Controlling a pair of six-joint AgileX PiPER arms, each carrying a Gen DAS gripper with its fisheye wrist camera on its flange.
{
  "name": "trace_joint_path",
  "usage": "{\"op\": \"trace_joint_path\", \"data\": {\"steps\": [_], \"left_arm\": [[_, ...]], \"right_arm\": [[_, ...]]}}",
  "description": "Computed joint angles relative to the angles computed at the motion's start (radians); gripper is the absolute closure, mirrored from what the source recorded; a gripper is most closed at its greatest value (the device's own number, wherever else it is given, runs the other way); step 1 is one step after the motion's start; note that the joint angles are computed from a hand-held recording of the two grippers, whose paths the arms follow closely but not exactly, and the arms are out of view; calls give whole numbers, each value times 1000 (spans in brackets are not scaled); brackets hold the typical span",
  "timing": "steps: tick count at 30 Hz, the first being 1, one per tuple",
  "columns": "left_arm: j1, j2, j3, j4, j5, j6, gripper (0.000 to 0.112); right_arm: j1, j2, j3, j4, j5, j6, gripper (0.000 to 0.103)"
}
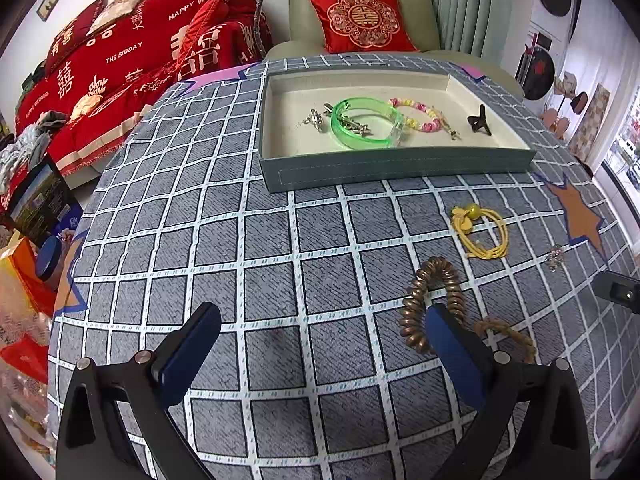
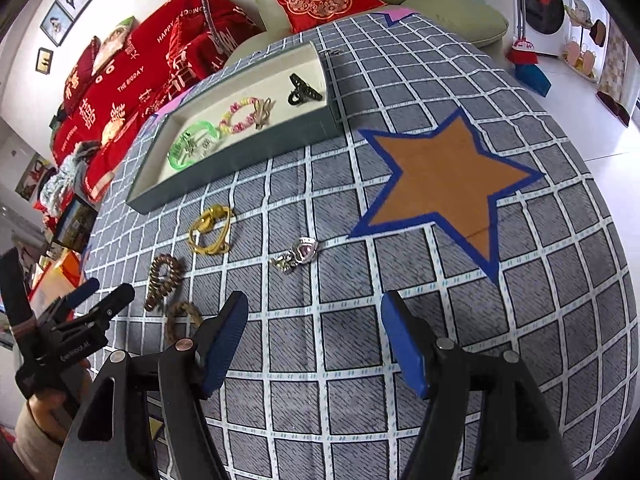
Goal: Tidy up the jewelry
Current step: 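Move both tools back toward the coiled hair tie and heart brooch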
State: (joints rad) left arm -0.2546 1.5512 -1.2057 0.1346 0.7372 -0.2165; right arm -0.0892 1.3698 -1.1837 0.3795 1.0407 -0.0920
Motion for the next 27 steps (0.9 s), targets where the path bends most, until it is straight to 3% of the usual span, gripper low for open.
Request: {"op": "trace_joint_path", "data": {"steps": [27], "left_arm": [[-58,111,-67,99,18,-69,9]], "right_arm": [[173,54,-10,-222,-99,141,31]]}}
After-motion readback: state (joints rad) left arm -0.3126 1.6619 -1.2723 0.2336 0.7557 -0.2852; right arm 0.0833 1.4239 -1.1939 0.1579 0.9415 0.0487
